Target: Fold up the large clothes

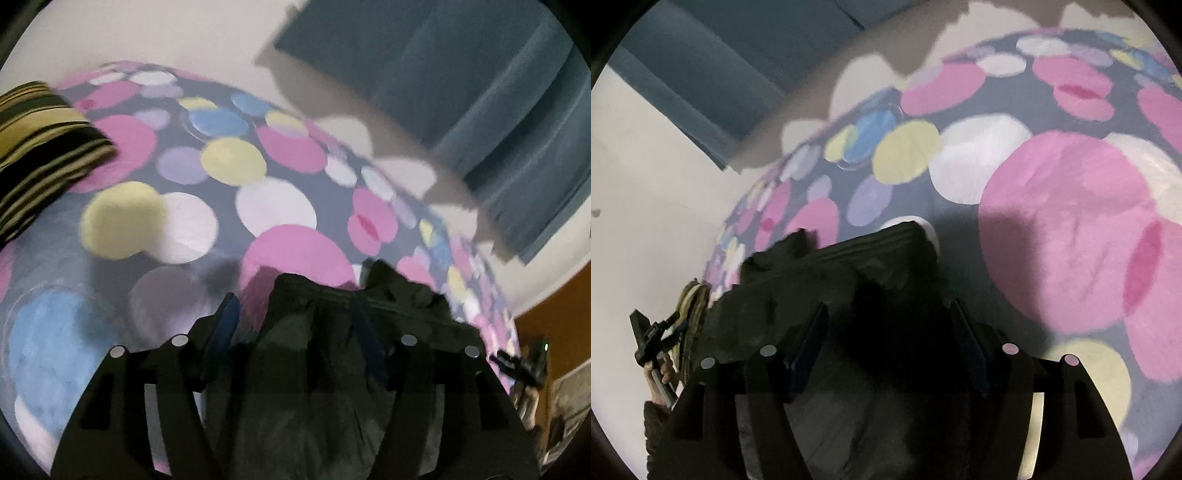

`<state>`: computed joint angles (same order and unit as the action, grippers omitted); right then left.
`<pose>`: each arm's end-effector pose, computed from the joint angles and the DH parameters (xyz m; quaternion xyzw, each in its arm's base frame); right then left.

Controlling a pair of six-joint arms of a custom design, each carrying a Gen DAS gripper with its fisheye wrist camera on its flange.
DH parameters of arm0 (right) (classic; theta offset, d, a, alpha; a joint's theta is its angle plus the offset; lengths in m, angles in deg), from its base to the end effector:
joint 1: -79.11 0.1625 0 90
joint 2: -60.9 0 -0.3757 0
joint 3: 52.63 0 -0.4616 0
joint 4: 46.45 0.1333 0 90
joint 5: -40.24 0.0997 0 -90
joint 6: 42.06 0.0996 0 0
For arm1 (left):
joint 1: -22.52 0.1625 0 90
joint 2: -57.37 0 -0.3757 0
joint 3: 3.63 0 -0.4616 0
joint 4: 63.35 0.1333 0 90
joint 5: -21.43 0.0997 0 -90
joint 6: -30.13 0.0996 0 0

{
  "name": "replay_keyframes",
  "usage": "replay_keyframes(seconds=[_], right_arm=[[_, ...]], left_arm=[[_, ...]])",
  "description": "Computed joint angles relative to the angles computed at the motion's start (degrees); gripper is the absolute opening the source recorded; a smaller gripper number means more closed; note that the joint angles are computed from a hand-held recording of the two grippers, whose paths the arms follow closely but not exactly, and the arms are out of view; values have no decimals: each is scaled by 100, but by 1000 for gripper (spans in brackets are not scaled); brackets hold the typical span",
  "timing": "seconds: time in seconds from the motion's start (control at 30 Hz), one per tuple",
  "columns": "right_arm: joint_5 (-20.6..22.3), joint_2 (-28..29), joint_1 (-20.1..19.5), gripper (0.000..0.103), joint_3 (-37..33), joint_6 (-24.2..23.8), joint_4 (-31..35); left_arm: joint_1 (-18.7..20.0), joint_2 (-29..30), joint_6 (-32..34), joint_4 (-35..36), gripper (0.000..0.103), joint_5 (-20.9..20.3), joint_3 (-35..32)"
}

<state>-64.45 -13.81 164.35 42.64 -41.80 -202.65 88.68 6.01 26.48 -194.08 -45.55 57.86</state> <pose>0.0521 -0.6765 0.3667 -0.0896 -0.9111 0.3797 0.1328 -0.1745 -0.8210 0.3466 0.1138 0.9398 -0.2969 0.1255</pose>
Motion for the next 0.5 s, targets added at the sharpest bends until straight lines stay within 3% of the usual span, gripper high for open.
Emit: replay_keyframes(seconds=[0.13, 0.33, 0.5], right_arm=[[275, -638, 67, 71, 812, 162, -460], [611, -1525, 86, 73, 2089, 431, -1031], [1031, -2040, -27, 73, 2931, 702, -1248]], left_arm=[[-148, -999, -352, -961, 65, 324, 1492], [-182, -2408, -1215, -1825, 66, -70, 3622], [-111, -2903, -1804, -2176, 68, -405, 4538]])
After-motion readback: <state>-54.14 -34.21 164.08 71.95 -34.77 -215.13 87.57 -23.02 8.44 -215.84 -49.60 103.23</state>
